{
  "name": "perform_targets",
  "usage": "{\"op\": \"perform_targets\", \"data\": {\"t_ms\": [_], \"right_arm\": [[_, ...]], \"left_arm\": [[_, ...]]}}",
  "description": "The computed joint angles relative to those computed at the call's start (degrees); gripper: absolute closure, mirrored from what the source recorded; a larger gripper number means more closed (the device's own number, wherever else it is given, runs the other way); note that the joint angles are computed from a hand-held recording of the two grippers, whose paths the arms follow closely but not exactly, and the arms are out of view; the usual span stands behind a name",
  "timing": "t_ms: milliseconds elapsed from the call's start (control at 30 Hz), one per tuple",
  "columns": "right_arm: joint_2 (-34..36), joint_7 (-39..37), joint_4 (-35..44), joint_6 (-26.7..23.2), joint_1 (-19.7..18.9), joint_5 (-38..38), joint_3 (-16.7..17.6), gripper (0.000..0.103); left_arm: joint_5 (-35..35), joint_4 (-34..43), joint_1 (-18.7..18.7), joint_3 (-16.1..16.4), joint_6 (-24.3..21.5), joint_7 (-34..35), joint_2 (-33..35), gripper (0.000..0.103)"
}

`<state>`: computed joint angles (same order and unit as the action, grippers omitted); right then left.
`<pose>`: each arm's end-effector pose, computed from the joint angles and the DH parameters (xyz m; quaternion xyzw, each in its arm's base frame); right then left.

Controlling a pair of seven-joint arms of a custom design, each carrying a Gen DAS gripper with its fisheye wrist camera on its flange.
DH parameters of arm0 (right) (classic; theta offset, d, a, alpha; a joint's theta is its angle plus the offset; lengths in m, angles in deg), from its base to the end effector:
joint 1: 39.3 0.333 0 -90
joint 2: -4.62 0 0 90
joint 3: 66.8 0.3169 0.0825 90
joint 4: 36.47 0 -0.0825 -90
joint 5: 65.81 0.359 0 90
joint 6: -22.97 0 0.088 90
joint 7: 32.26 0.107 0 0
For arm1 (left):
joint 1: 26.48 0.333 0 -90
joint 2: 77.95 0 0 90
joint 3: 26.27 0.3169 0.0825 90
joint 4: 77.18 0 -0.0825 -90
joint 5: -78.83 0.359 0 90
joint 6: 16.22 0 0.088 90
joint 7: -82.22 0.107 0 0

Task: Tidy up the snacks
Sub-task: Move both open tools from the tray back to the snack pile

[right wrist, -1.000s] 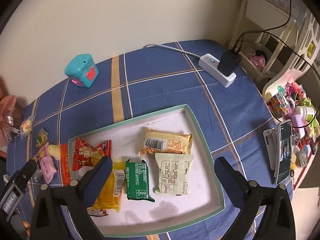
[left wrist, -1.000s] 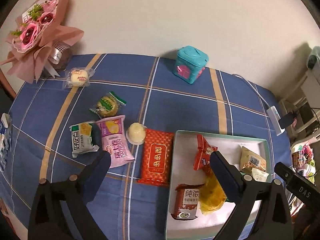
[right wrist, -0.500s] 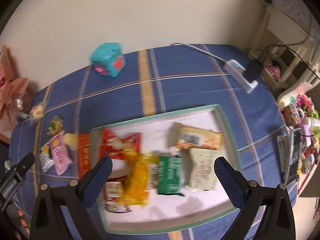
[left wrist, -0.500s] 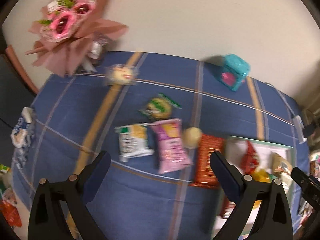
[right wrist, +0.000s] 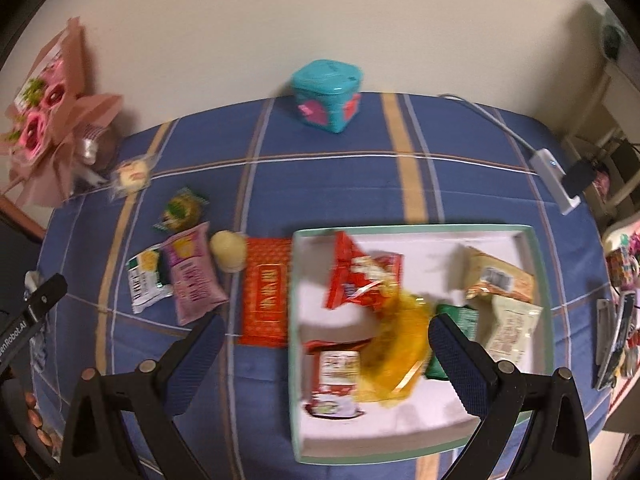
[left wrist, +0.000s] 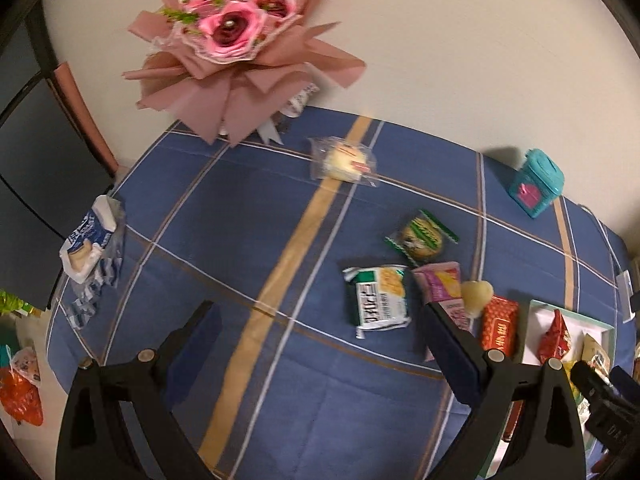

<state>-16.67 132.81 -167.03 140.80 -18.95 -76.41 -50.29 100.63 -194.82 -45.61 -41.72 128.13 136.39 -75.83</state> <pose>0.3464 0.2614 0.5197 -0.4600 0.8750 -0.1216 0.0888 0.4689 -0.3255 0.4796 -0.5984 0.7610 -0.1842 0.1696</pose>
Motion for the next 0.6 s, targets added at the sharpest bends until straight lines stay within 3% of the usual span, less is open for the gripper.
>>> {"op": "perform_targets", "data": {"t_ms": [300,600], "right_arm": [[5.63,-1.70,2.75,3.99,1.78,0.15,-0.55,0.000],[10.53,-2.07,3.60,7.72,3.15,-0.53,-2.11,0.000]], "left_arm": [[-2.99,-1.30,1.77,0.96,1.48,1.18,-0.58,0.004],[-8.18,1.62,1.46,0.27,0.69,5.51,4.46,0.004]]}}
